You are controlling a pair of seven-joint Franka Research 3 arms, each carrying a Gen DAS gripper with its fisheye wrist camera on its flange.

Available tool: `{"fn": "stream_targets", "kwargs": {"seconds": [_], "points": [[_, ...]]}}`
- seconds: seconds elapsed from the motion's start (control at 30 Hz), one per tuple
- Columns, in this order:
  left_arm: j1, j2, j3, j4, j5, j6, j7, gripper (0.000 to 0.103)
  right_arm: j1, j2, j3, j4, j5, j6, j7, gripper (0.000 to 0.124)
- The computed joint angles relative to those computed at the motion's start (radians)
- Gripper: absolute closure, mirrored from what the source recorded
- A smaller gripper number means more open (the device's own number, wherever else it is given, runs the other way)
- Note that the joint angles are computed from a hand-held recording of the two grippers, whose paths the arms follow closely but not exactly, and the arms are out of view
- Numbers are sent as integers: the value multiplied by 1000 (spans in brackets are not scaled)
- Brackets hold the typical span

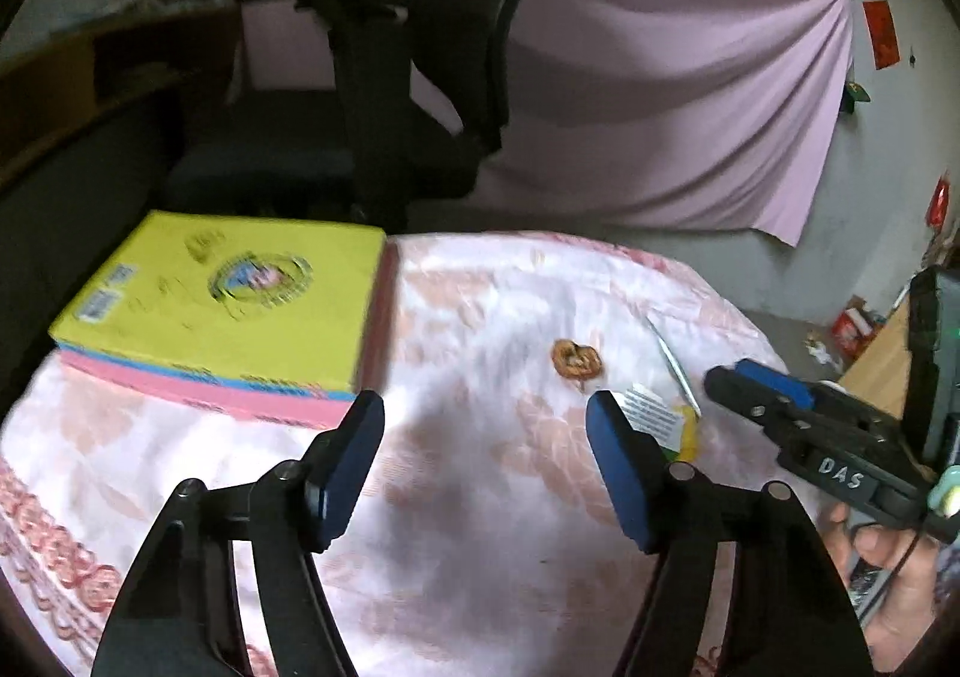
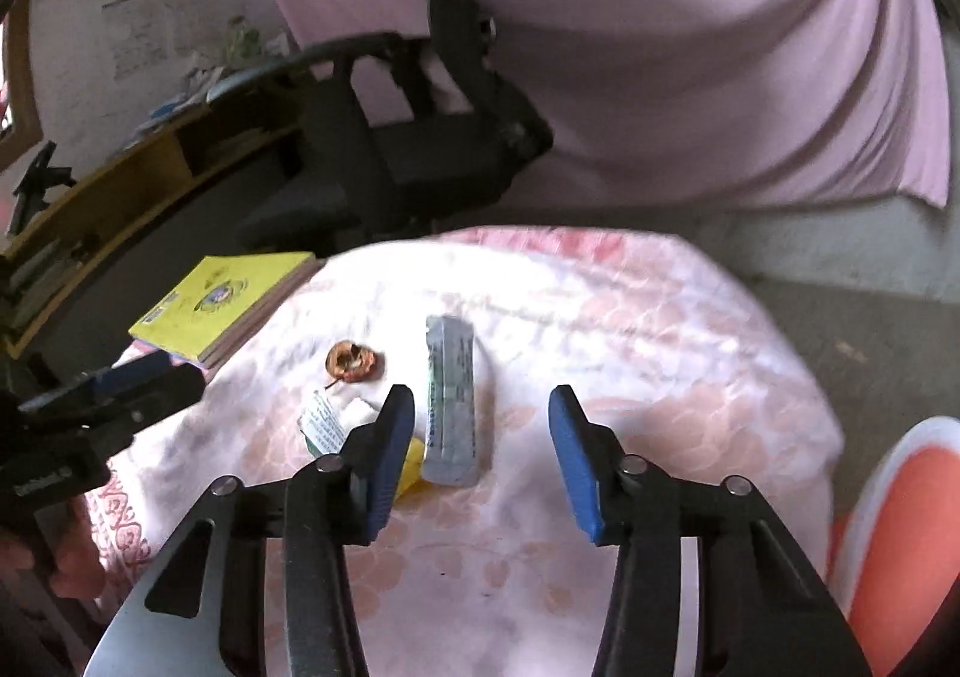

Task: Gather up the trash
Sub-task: 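Grasp the small white-green box with the left gripper while the right gripper grasps the white-green tube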

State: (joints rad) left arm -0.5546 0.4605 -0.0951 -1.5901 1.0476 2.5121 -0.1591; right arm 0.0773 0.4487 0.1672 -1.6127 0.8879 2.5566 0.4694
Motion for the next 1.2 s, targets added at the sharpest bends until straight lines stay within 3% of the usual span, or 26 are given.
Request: {"fn": "stream_targets", "kwargs": {"seconds": [0.13,0.2,0.33,0.43,0.67,0.8,1.03,1.1,1.2], "points": [[30,35,-17,26,-68,77,58,50,19,26,-25,35,-77,-52,82,87],[32,49,-16,41,-102,93,98,54,17,41,-29,57,-100,-81,124,101],[26,64,-2,50,-137,148,129,54,-6,48,-19,71,-83,-108,146,104],[20,85,3,71,-164,179,171,54,-13,20,-10,31,-57,-68,117,105],[-5,168,-1,196,-268,134,332,54,-24,-33,-7,-42,23,32,56,105],[-22,219,-5,278,-328,65,448,54,-19,-45,-29,-57,10,54,86,105],[-67,293,28,401,-365,-34,507,54,-29,-61,-33,-78,4,63,97,105],[-75,303,33,417,-364,-43,521,70,-28,-61,-34,-80,0,66,94,105],[-75,303,40,410,-364,-22,515,70,-28,-66,-31,-88,1,73,79,105]]}}
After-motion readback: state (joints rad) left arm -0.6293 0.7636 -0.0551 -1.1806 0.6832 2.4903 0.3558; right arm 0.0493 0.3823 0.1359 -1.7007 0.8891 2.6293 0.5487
